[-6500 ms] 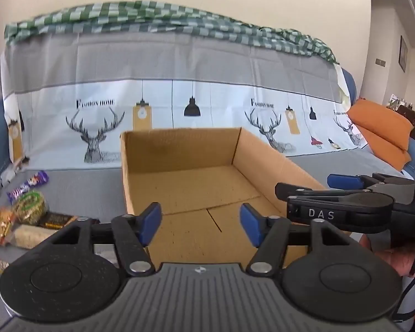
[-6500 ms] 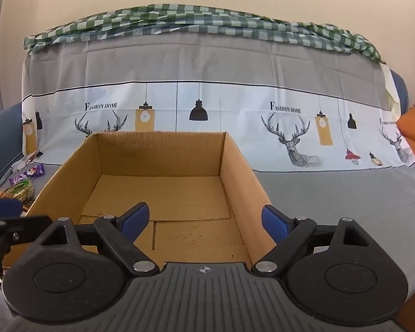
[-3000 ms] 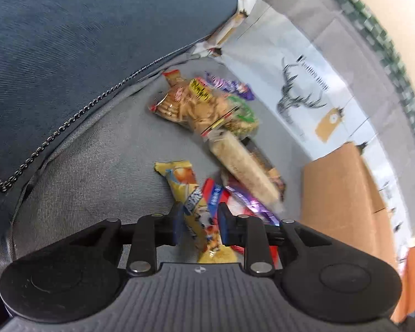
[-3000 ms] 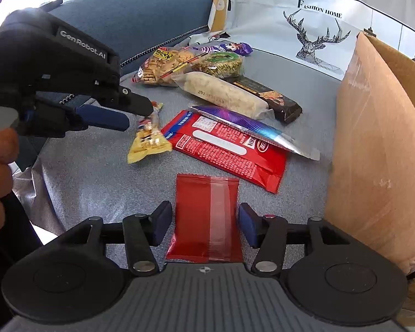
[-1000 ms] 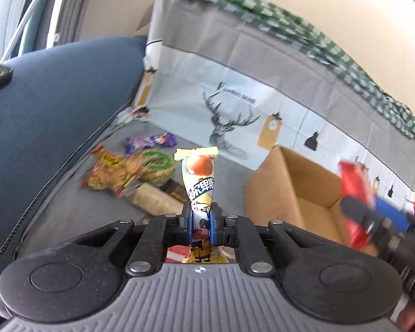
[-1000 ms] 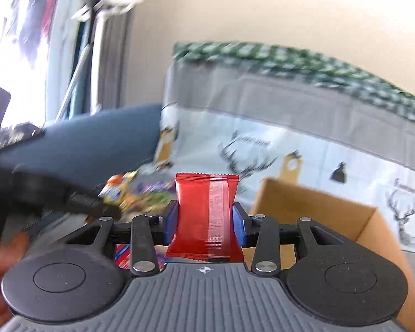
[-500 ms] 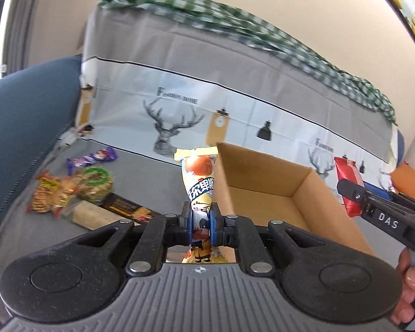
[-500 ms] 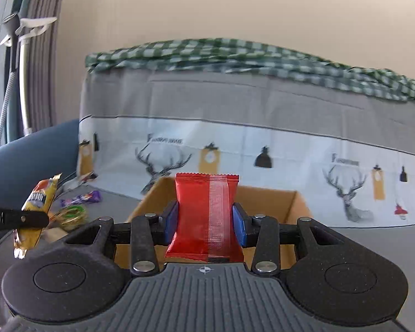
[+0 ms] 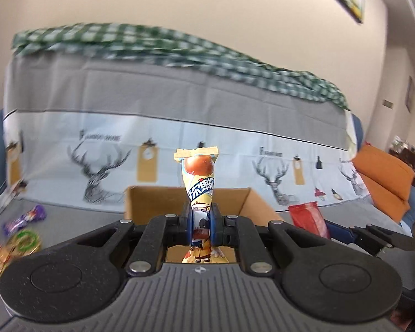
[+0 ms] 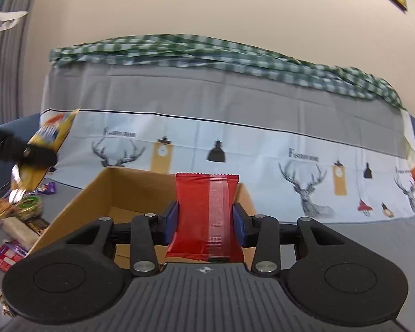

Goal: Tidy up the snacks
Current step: 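Carry the yellow stick and red bar up toward the cardboard box, then lower both held snacks into the box and open both tools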

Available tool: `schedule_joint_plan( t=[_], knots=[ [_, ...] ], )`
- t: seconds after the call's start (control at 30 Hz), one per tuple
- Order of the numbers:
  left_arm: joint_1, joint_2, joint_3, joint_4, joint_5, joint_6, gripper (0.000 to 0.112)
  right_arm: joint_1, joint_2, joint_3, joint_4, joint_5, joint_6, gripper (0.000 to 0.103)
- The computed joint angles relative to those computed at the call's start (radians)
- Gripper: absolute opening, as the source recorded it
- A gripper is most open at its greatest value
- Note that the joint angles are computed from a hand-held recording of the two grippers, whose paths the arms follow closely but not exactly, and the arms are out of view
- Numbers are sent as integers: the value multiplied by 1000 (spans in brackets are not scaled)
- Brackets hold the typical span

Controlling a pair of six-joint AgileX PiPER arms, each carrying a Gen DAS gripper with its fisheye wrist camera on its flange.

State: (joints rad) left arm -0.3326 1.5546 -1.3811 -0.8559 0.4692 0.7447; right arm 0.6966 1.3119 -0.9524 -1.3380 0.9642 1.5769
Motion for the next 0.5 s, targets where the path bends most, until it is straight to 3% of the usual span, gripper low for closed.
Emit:
schedule_joint_plan(
  t=[0.1, 0.33, 0.5],
  knots=[
    [-23, -24, 103, -143, -42, 196, 12, -13, -1, 6, 10, 7, 7, 43],
    [-21, 24, 108, -201, -4, 270, 12, -42, 24, -5, 15, -3, 7, 43],
    [4, 59, 72, -179, 37, 201, 12, -49, 43, -17, 18, -9, 4, 43]
  ],
)
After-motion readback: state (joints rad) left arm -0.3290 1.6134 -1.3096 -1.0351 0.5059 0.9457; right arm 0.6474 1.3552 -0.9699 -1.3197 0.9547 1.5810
